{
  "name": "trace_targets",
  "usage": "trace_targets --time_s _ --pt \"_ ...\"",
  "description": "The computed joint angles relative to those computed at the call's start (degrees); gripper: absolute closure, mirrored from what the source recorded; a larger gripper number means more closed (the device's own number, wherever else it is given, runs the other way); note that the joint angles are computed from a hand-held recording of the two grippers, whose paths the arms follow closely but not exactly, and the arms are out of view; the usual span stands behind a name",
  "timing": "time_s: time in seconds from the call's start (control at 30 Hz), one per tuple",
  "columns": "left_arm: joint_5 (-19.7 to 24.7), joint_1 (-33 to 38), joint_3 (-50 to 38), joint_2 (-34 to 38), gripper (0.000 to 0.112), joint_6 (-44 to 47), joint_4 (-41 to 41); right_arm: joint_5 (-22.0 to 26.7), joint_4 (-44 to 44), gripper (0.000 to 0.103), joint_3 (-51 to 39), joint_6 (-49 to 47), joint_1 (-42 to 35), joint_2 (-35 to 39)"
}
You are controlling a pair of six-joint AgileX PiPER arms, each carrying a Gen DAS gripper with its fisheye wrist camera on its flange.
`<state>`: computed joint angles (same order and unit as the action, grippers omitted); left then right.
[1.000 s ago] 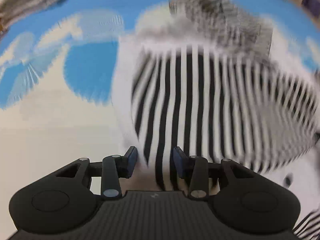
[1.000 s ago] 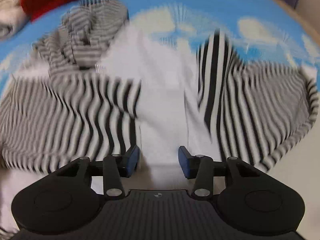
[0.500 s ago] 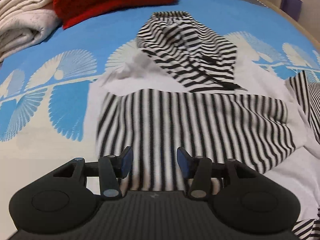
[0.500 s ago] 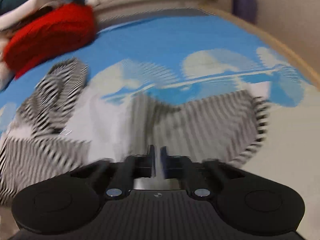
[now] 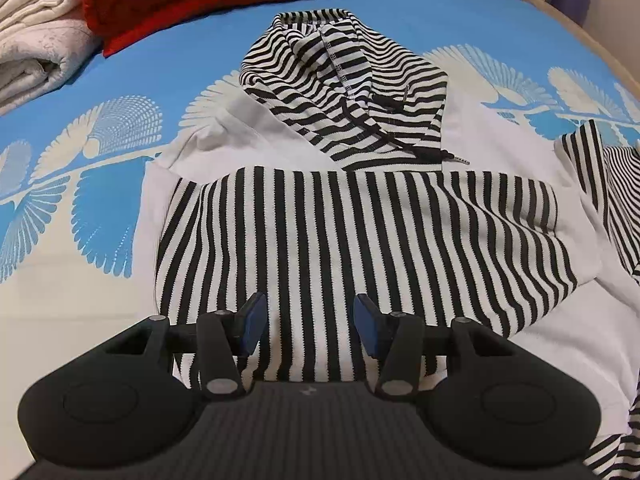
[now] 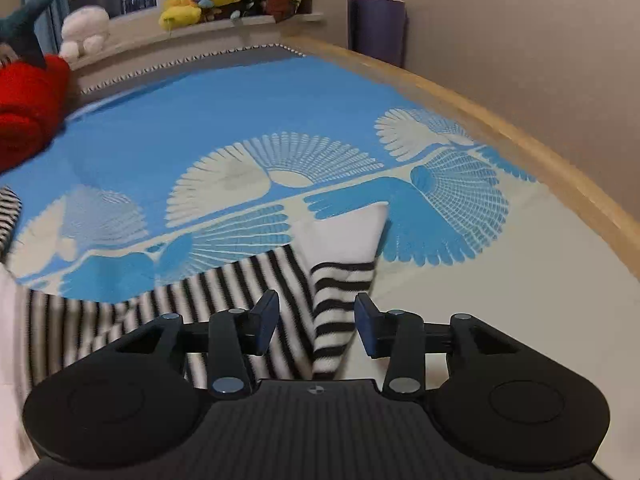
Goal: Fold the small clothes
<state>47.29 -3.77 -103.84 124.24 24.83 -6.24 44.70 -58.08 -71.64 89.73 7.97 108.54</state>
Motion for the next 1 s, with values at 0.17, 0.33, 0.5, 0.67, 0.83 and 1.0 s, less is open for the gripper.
trace_targets --time_s 0.17,0.33,0.5,0.67,0.83,1.0 --pt "1.0 0.49 -2.35 1.44 0.059 -1.47 1.13 4.39 0.53 0.061 -4.86 -5.87 0.09 5.71" --pt "1.5 1.13 -3.34 1.7 0.059 -0.97 0.71 3.77 0.15 0.103 -4.78 -6.05 -0.91 6.48" --pt "2.37 2.28 -4.94 1.91 0.059 -1.51 0.16 6.13 -4.85 0.103 -3.59 0.8 1.03 4.22" --pt "4.44 4.56 -8.91 2.93 0.059 -2.43 -1.05 10.31 -8.69 0.103 -7.88 5.28 6.84 0.92" --pt "8.1 8.42 -16.02 5.1 0.059 -5.37 -1.5 7.64 -20.0 0.103 -18.58 6.68 20.08 2.65" --pt "15.09 13.22 -28.16 10.16 0.059 -8.11 -1.45 -11.52 -15.53 0.102 -35.7 -2.41 28.01 13.48"
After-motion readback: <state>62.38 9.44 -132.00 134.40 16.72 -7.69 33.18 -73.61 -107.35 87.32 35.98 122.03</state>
